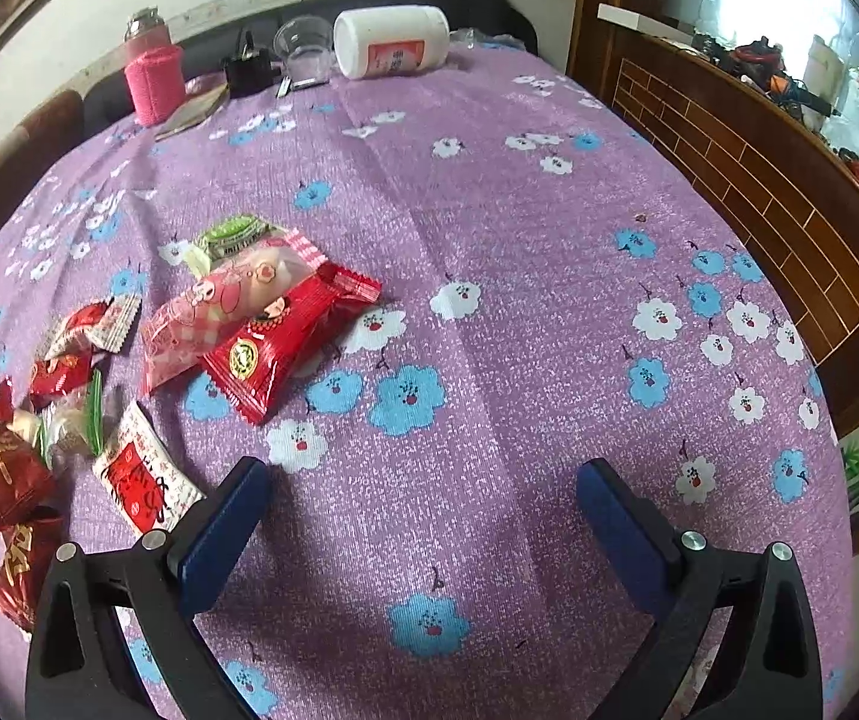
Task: Organize snacks
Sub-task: 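Grasp a dark red foil wafer pack with the left gripper while the right gripper grasps another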
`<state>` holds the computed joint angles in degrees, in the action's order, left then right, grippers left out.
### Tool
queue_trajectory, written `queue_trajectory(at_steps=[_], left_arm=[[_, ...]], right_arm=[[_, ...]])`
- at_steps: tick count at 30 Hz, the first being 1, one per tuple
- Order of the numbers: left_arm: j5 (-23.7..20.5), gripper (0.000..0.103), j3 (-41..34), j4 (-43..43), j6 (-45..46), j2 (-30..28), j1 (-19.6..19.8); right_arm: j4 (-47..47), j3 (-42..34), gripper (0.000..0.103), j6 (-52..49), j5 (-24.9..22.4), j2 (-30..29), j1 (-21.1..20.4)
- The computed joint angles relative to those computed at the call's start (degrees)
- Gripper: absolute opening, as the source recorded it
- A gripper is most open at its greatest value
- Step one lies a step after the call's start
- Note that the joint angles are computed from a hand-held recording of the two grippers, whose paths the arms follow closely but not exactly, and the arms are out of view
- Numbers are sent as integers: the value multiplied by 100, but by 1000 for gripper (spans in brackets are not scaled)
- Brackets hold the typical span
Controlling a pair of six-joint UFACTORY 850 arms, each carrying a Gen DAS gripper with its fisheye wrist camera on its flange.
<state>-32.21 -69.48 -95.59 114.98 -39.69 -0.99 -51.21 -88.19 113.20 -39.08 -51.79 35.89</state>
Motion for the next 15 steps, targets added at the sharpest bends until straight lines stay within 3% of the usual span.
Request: queue_trajectory(at_steps=[2,4,5,7,9,10,11,13,15], left_arm=[[-110,88,-37,214,-216,-23,73],[-302,88,3,113,-34,-7,193],[-365,88,-1,129,-36,-6,247],[-535,86,-78,294,-207,-61,366],[-666,65,-243,675,-634,-159,451],[-780,47,-364,970,-913,-232,486],[-855,39,-460,1197,-1123,-286,509],[-864,38,-455,1215,-1090,-270,524],[-846,38,-378,1147,-949,-199,545]], right_arm=[[649,-59,101,-564,4,40,-91],[621,-38,87,-220,-557,191,24],[312,88,85,129,-534,313,99],[-558,396,85,995,-313,630,313],[-1317,441,85,1454,-29,728,508],[-1661,370,85,1575,230,690,556],[-1865,308,85,1662,425,637,572],[-2408,88,85,1945,1033,434,540],[-2428,-401,85,1703,1346,68,506]])
